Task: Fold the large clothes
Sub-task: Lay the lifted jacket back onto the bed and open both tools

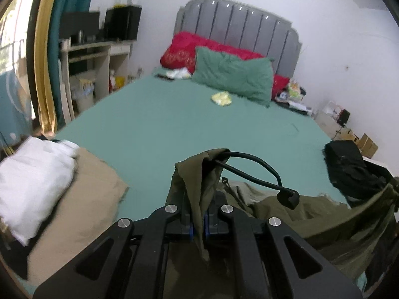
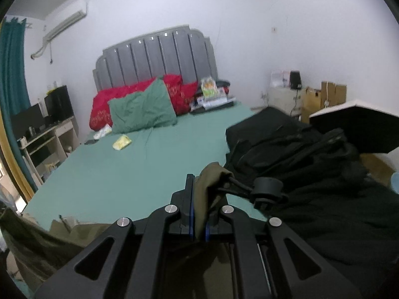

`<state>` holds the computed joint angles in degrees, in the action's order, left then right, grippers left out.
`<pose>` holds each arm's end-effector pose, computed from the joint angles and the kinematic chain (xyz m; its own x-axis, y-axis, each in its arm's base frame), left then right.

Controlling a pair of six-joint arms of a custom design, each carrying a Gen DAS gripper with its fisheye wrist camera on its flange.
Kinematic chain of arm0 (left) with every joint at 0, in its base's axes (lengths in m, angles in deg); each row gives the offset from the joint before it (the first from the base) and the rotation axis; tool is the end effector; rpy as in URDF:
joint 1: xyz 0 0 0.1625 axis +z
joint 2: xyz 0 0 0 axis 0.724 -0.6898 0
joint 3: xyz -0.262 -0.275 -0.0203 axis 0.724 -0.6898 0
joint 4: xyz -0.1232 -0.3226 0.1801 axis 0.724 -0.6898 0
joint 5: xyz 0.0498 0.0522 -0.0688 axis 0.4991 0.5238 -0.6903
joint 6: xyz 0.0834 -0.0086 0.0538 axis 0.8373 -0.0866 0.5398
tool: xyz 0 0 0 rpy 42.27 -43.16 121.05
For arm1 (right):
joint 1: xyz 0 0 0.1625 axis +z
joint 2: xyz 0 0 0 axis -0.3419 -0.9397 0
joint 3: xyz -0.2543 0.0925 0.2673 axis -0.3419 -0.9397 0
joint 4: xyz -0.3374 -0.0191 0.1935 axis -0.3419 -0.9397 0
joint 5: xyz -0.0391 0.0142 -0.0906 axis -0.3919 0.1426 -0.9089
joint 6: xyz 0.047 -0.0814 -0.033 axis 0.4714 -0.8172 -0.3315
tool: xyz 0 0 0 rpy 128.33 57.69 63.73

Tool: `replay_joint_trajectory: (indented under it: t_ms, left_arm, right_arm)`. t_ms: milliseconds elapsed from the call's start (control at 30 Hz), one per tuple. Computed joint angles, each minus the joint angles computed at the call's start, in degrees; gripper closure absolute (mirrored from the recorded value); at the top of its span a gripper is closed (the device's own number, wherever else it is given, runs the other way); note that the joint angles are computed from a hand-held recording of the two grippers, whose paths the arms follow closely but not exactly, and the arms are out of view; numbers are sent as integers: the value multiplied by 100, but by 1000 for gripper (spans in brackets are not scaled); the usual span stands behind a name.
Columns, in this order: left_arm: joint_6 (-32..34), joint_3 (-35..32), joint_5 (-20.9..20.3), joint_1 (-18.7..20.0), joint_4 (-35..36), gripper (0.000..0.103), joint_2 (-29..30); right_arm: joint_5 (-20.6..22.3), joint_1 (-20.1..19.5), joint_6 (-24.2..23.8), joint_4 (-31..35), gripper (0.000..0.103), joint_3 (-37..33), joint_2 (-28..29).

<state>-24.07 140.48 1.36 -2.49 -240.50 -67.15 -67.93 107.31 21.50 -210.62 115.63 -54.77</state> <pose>-0.2588 -0.5286 0.2397 -0.8061 0.2340 -0.5436 0.5554 0.6165 -0.5581 0.0660 -0.3565 0.4516 -0.7502 0.4448 0.4893 -0.3698 0.3312 -0.8681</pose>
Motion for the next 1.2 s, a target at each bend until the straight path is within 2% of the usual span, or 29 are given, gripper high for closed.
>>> replay_joint_trajectory:
  t_ms: [133,300,400,467,533,600,700,733,767,800,867,900,933,1000,1100,1200]
  left_arm:
    - [118,-794,-159,405,119,96,869]
    - [176,-1688,-268,780,512,92,1745]
    - [15,-2063,-494,1003,705,65,2019]
    - [-86,-1983,-656,1051,426,44,1959]
    - [39,-1640,-668,966,-263,34,1755]
    - [205,-1348,-695,846,-800,31,1563]
    - [523,-1030,-635,602,-1228,28,1306]
    - [717,-978,-766,541,-1213,27,1242]
    - [838,-988,-907,494,-966,26,1189]
    - [996,-1042,-1039,435,-479,26,1178]
    - [1155,-1121,-984,326,359,26,1216]
    - [1185,-1108,-919,294,497,26,1223]
    - [1218,-1042,-772,244,531,26,1253]
    - [1153,-953,-562,218,607,26,1271]
    - [953,-1027,-413,321,888,26,1326]
    - [972,-1120,-79,439,1267,26,1421]
  right_arm:
    - [193,-493,-104,72,98,-398,611]
    - [634,-1147,432,784,98,-883,968]
    - [635,-1405,534,1574,94,-1253,1233]
    - [724,-1582,652,2297,87,-1433,1282]
    - [901,-1690,759,2359,84,-1315,1139]
    - [965,-1603,489,2024,79,-1120,945]
    - [864,-1341,29,1528,65,-924,723]
    - [759,-1206,-61,1490,50,-948,728]
    - [598,-1061,-177,1442,14,-936,702]
    - [357,-932,-332,1161,1,-948,794]
    - [59,-747,-702,445,1,-927,937]
    - [72,-769,-620,447,1,-902,867]
    - [244,-884,-302,689,1,-864,712]
    - [643,-1125,261,1580,1,-867,352]
    - [799,-1402,360,2318,1,-846,138]
    - [1108,-1813,440,2759,1,-719,-2]
